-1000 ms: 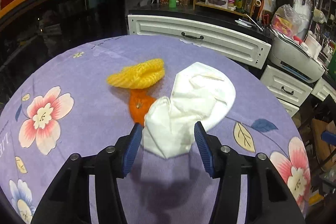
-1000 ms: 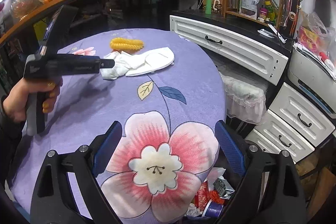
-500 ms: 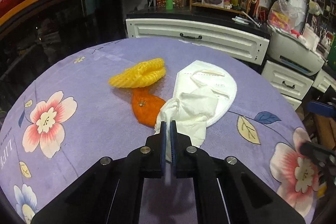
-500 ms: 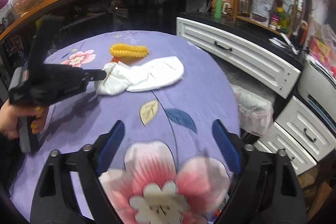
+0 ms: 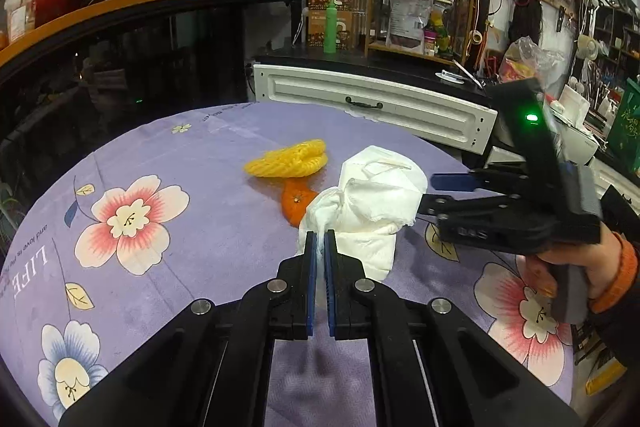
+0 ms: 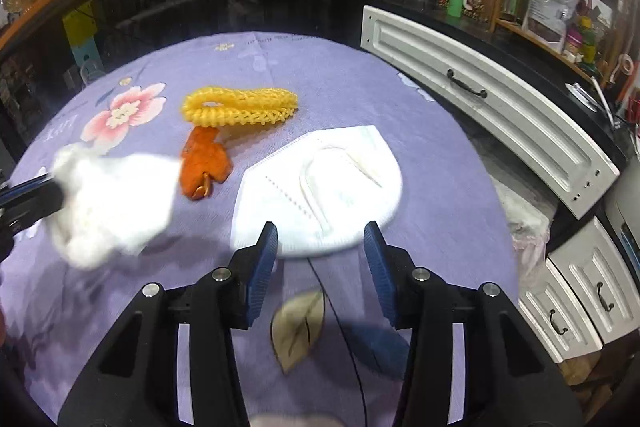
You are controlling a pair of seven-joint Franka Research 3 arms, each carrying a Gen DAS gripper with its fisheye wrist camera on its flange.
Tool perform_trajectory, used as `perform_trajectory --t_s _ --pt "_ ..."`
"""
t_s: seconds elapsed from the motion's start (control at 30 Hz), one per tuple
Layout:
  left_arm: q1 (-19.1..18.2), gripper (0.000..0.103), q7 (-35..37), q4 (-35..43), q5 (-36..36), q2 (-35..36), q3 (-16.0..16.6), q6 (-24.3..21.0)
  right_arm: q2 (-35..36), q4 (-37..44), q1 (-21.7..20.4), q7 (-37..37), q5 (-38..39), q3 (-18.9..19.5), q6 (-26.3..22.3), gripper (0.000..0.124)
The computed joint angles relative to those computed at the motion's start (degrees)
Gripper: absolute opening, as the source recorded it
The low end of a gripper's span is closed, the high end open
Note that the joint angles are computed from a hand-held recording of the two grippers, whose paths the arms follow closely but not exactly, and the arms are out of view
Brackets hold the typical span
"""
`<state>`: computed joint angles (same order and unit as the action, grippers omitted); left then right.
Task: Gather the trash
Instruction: 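Grasp the white cloth with the left tool while the right grasps the white mask, then carry the white cloth and white mask over to the black bin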
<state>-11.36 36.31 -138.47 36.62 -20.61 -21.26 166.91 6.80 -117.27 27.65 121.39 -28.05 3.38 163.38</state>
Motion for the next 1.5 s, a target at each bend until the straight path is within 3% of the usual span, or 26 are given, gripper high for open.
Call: perform_trajectory --t_s 0.2,0.27,0.43,0.63,0.93,1.1,1.3,1.5 --pt "-0.5 0.005 0.9 -1.4 -0.7 -0.5 0.6 0.8 4.4 5.6 1.2 0.0 -0.7 -1.0 -3.9 0.038" --pt "-0.3 0.005 0.9 -1.6 -0.9 -0.5 0.5 1.4 4.9 6.2 1.0 -2.1 1.7 -0.7 -4.0 0.02" --pt "-0.5 0.005 1.3 -2.3 -1.5 -0.7 0.5 1.6 4.3 5.3 2.3 -2.2 1.6 -1.9 -3.3 0.003" --pt "-0.9 0.005 1.3 -2.9 -2.0 -1.5 0.0 1.4 -0.8 -1.0 1.3 1.3 0.6 -1.5 1.8 0.002" --pt "-2.8 0.005 1.3 -3.7 -2.4 -4.1 -1.8 0.5 -14.8 -15.2 -4.2 2.1 1.8 4.0 8.4 0.002" --pt "-4.8 0.005 1.1 -4.0 -3.0 -5.2 -2.7 0.5 -24.6 -24.0 -4.8 -1.6 8.2 4.7 10.3 0.002" --pt "-6.9 0.005 0.1 -3.3 -3.2 -6.0 -5.1 0.1 -36.9 -33.5 -5.7 -4.8 13.8 4.9 9.9 0.002" --pt "-8.9 0.005 -0.5 -1.1 -2.6 -4.4 -7.1 0.0 -50.8 -42.0 -7.5 -7.4 18.2 5.4 6.0 0.002"
